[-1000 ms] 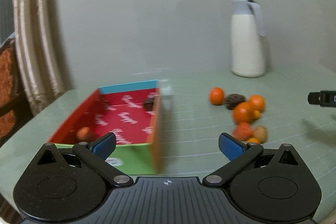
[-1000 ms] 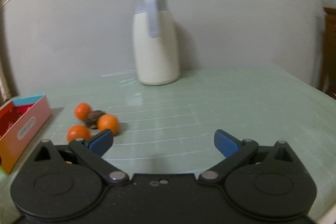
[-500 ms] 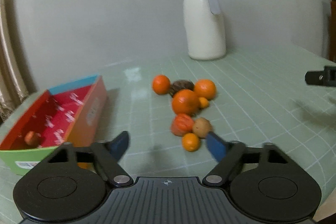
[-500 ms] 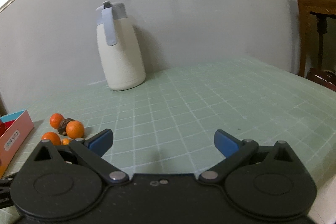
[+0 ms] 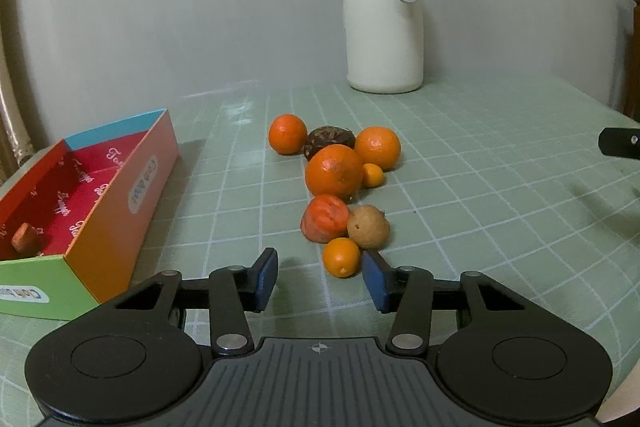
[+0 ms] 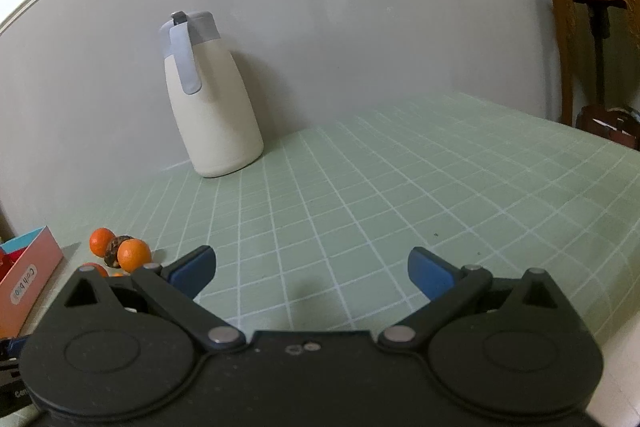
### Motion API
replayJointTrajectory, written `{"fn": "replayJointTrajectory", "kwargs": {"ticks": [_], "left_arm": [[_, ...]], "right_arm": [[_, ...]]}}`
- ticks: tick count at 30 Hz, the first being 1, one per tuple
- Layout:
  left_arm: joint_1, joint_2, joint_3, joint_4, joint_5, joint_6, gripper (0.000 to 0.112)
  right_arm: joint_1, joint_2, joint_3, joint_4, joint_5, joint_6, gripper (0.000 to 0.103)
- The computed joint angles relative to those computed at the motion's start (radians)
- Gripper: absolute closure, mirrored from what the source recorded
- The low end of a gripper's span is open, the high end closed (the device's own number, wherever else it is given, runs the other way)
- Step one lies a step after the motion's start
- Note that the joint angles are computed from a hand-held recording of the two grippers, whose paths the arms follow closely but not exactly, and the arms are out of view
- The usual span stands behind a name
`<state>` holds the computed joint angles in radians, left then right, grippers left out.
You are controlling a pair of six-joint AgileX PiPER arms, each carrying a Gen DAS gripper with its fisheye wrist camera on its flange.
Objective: Organize fruits
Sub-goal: 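Move the left gripper back to the pile and grasp the small kumquat, then lift the kumquat with the left gripper and carry it over the box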
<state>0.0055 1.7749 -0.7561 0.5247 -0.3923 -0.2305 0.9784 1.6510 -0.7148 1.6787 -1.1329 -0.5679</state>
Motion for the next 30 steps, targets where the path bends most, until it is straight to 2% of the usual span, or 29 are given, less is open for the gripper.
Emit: {"fn": "replayJointTrajectory", "kwargs": {"ticks": [3,6,10,20,30], "left_arm": [[0.001,0.004,-0.007,0.034,-0.002,-0.035,0.066],[-0.001,0.008,-0.009,0.070,-0.008,-0.071,0.074],[-0.011,0.009,0.002,0.024,-0.026,-0.021,0.078],[0.000,0.014,0.015,0.068,-0.067,-0.060,0.091],[0.019,0.006,0.029,0.089,-0.084,-0.058,0.092]], "right_arm": [[0.004,0.006,-0.007,0.007,-0.002,-0.015,0.000],[0.000,0.009,-0.009,0.009,0.004,-0.017,0.000],[-0.017,0.009,-0.015,0.008,0.024,-0.026,0.000],[-0.015,0.013,-0.014,-0.001,0.032,-0.021,0.000],[-0.009,0.021,-0.025,-0.002,0.037,-0.018,0.000]]}}
